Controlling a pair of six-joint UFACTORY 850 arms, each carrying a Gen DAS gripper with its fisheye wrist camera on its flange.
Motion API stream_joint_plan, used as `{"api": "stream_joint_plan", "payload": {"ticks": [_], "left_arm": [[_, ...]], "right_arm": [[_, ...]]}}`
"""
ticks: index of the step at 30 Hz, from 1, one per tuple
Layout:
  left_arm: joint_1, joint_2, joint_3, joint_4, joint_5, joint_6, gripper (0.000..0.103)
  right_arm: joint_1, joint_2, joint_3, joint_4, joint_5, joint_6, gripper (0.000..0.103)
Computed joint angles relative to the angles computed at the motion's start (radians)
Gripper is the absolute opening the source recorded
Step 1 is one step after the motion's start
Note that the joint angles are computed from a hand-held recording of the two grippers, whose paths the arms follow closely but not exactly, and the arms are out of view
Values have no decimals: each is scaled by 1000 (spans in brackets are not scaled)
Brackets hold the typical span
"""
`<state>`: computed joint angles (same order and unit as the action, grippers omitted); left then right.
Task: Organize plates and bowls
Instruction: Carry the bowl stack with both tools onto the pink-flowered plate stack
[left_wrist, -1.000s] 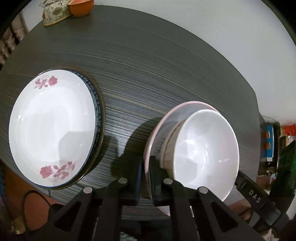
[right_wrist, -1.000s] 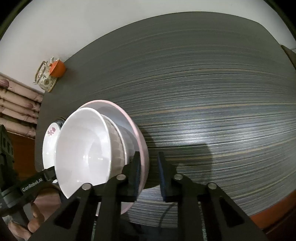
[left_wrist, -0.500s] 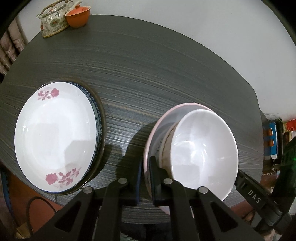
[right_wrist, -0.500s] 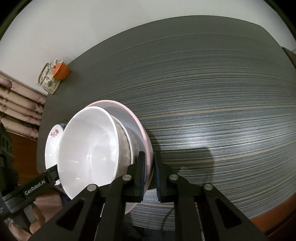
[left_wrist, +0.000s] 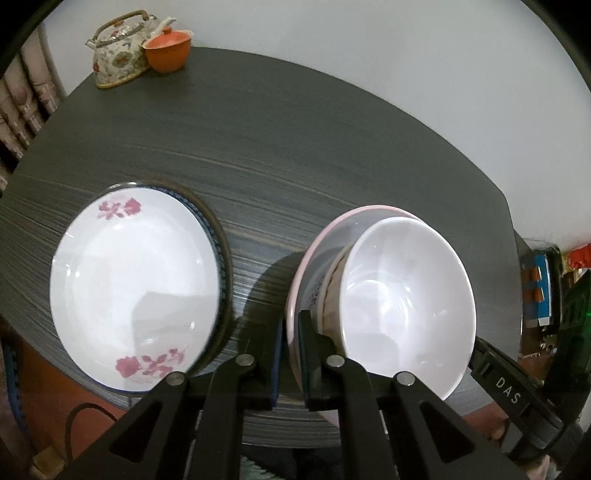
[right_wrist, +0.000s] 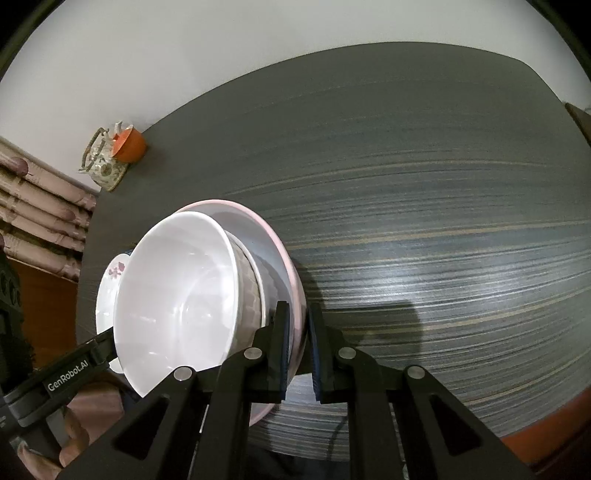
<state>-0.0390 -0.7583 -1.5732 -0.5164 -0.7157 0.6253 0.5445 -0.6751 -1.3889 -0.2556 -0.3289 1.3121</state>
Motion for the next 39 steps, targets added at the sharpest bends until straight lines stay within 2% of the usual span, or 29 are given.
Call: {"api": "stream_joint_plan", "payload": {"ticks": [8, 17, 23, 34, 39], "left_arm": [[43, 45, 37, -31, 32, 20, 6], [126, 52, 10, -26, 37, 1, 6], [185, 39, -9, -16, 44, -20, 6], [246, -27, -85, 21, 15, -71, 6], [250, -65, -128, 26, -6, -85, 6]], "right_arm": [[7, -28, -90, -1, -49, -51, 12], [30, -125, -288, 59, -124, -179, 12], [54, -243, -496, 123, -201, -295, 12], [88, -473, -870, 219, -357, -425, 12], [94, -537, -972, 230, -407, -443, 12]]}}
